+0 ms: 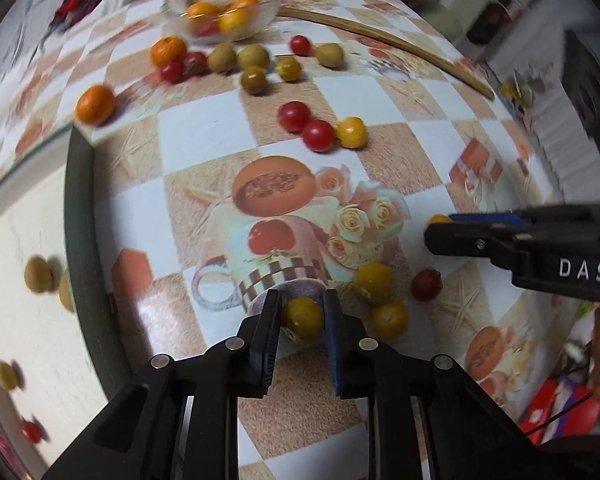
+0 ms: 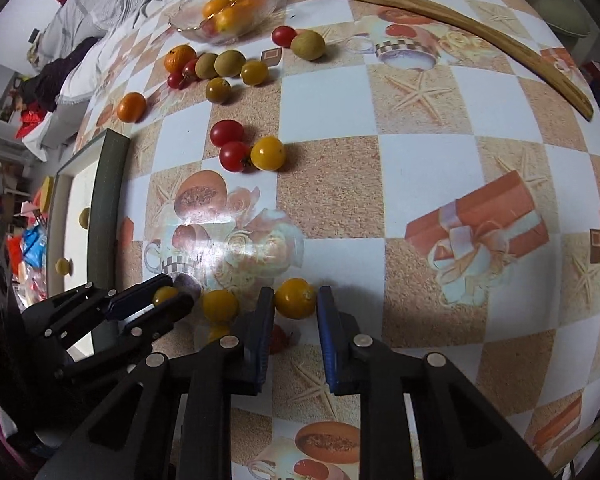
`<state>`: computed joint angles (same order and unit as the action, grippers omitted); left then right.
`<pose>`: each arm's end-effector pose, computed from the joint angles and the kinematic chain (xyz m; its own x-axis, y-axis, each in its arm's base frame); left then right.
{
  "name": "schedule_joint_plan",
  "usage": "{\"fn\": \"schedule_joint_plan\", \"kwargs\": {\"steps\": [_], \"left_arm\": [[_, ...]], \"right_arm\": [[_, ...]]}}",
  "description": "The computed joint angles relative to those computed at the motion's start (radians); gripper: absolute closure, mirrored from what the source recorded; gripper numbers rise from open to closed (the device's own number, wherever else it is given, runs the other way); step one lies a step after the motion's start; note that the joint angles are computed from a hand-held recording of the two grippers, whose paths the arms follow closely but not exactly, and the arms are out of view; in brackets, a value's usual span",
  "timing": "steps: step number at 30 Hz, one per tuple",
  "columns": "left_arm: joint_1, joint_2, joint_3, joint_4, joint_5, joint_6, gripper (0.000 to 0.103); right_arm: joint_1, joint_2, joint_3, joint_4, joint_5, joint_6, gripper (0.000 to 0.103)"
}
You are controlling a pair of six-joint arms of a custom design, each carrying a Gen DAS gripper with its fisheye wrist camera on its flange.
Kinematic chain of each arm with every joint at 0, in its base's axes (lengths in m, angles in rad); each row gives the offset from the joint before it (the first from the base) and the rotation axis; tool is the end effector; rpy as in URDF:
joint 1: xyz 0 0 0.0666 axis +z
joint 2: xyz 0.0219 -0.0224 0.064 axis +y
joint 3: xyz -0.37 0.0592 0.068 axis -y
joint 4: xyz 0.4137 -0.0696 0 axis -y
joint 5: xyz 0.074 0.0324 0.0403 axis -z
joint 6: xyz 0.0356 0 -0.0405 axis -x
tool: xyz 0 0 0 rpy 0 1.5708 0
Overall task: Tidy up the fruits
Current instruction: 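Grasp a yellow cherry tomato with the right tool while the left tool grasps another yellow tomato, then carry both yellow tomatoes into the tray and open both tools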
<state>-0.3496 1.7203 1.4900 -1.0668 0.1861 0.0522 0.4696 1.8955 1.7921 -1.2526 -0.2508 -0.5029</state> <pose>0.5390 -0.2040 0.2869 -0.9233 0.2820 -0.2606 0.3359 0.9221 -0.1920 0.5658 0.2966 0.3108 -0.9974 0.0174 -0.0699 -0.0055 0.9490 0.3152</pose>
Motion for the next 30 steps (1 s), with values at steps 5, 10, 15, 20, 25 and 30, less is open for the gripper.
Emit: {"fn": "schedule_joint_plan", "kwargs": {"steps": [5, 10, 15, 20, 25, 30], "left_arm": [[0.021, -0.017, -0.005, -0.01, 0.018, 0.024, 0.08], [0.036, -0.045, -0.017, -0.008, 0.013, 0.029, 0.08], [0.067, -0.09, -0.047, 0.004, 0.007, 0.05, 0.08], [0.109, -0.137, -0.087, 0.015, -0.017, 0.078, 0.08], [0.161, -0.186, -0.139, 0.026, -0.051, 0.108, 0.08], [0.218, -0.238, -0.208, 0.035, -0.097, 0.13, 0.08]], "right_arm": [[-0.002, -0.014, -0.007, 0.003, -0.001, -0.002, 0.079], [0.007, -0.001, 0.026, -0.008, -0.003, 0.011, 0.079], [0.026, 0.041, 0.099, -0.029, -0.006, 0.031, 0.079], [0.053, 0.102, 0.203, -0.062, -0.016, 0.067, 0.079], [0.094, 0.187, 0.345, -0.111, -0.035, 0.114, 0.079], [0.139, 0.298, 0.537, -0.18, -0.057, 0.17, 0.079]]}}
